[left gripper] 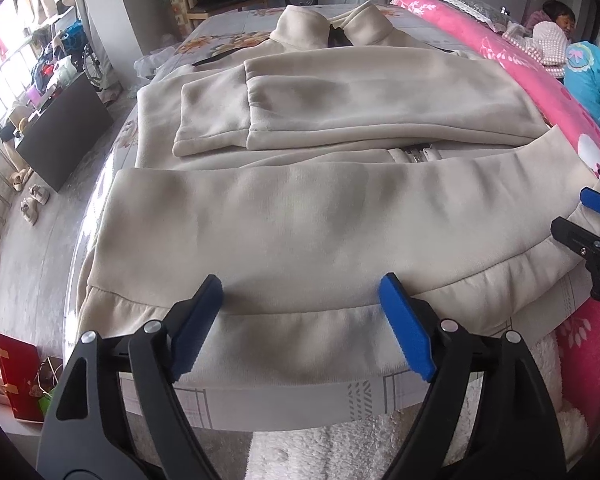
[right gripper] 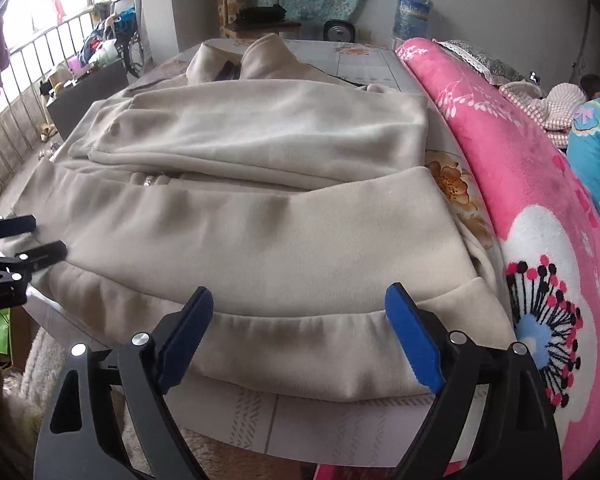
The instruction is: Fold large clothes
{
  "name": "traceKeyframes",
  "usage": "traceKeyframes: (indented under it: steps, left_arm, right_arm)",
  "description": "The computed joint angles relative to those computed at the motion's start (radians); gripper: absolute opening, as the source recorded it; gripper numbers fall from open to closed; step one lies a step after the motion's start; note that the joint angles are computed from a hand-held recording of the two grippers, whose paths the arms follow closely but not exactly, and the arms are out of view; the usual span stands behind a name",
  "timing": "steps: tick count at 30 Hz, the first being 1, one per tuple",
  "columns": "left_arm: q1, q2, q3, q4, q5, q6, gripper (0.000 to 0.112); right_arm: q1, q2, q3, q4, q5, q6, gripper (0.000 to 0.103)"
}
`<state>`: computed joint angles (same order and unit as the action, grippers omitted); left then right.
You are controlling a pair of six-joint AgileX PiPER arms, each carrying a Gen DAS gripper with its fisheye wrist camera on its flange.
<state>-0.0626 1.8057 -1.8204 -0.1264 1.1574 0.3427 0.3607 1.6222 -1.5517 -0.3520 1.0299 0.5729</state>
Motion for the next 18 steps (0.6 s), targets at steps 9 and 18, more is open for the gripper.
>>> traceKeyframes:
  steps: [9,18]
  left_arm:
    - [-0.001,0.009,-0.016,0.005,0.013,-0.003,0.079]
    - [-0.002,0.009,-0.016,0.008,0.011,0.001,0.079]
  right_arm:
    - [-0.01,0.082,-0.133,0.031,0.031,-0.03,0.086]
    - [-0.023,0.147,-0.215,0.073,0.049,-0.049,0.086]
